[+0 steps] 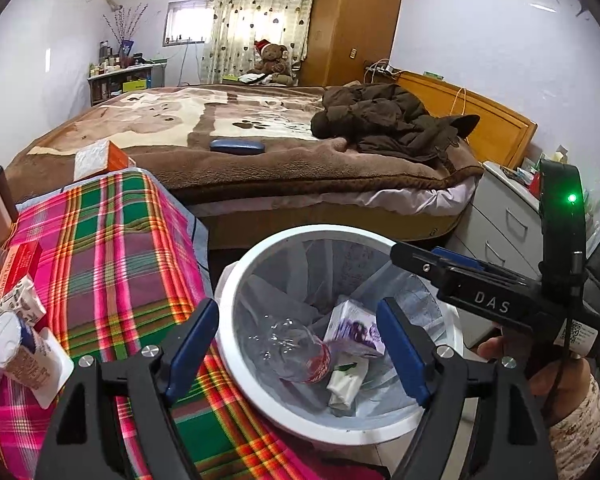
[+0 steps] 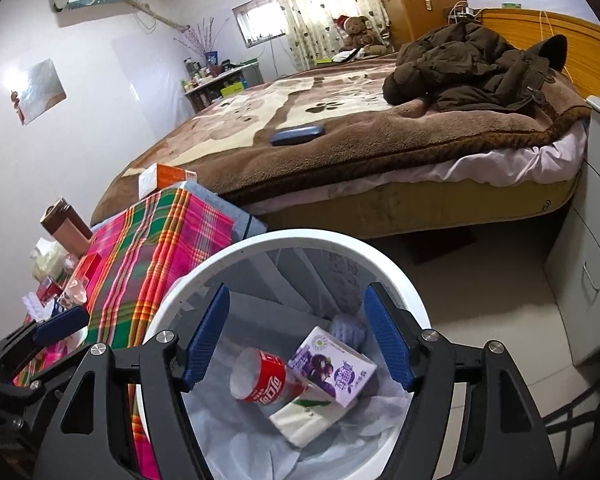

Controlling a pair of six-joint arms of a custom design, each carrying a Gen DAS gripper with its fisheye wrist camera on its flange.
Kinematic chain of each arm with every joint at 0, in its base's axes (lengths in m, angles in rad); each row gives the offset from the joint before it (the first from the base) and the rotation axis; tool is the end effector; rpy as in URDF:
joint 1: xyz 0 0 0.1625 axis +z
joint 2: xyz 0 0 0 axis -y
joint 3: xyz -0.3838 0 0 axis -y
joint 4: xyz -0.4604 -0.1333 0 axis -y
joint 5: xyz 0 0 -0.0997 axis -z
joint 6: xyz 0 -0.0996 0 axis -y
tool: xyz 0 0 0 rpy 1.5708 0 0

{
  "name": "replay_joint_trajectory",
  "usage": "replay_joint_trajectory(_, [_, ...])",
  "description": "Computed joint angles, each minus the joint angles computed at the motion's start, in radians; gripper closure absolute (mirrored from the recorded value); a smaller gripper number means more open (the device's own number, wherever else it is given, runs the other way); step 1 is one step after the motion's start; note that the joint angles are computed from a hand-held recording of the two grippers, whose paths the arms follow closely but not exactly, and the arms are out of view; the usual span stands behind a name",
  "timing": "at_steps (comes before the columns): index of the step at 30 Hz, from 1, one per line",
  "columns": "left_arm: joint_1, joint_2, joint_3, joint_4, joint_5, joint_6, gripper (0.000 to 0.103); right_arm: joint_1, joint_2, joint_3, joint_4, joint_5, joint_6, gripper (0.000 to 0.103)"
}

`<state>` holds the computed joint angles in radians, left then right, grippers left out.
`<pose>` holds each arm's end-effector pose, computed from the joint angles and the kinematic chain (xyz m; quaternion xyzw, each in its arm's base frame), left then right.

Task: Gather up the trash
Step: 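Carry bottle and purple carton over the bin and release both inside, then move both tools back to the table toward the white cup and juice carton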

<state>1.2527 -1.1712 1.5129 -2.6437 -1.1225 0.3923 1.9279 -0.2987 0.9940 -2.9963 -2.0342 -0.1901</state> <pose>-0.0567 -0.7365 0.3616 0.2422 0.8813 -0.3406 0.2204 0.3817 -0.7691 -0.0194 0.1667 -0.8975 0.3642 0.1848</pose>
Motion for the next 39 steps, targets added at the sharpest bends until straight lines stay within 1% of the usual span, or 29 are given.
replay_joint_trajectory(13, [0.009,-0.092,0.064,-0.050,0.031,-0.001,0.021,0.039,-0.013,0.051,-0.068,0.031,-0.041,0.032])
replay_joint_trajectory(17, [0.009,-0.122,0.088,-0.078,0.049,0.013,0.021,0.053,-0.008,0.054,-0.089,0.037,-0.047,0.032])
replay_joint_trajectory(24, [0.023,-0.179,0.122,-0.117,0.063,0.011,0.021,0.073,0.005,0.053,-0.104,0.070,-0.054,0.032])
replay_joint_trajectory(27, [0.031,-0.199,0.132,-0.130,0.074,0.008,0.021,0.083,0.022,0.040,-0.105,0.078,-0.065,0.032])
replay_joint_trajectory(30, [0.041,-0.213,0.145,-0.168,0.101,0.025,0.021,0.094,0.037,0.027,-0.106,0.087,-0.075,0.032])
replay_joint_trajectory(32, [0.055,-0.226,0.145,-0.158,0.091,0.009,0.021,0.101,0.053,0.011,-0.103,0.091,-0.087,0.032])
replay_joint_trajectory(39, [0.091,-0.252,0.144,-0.182,0.111,-0.016,0.021,0.119,0.111,-0.061,-0.052,0.119,-0.111,0.032])
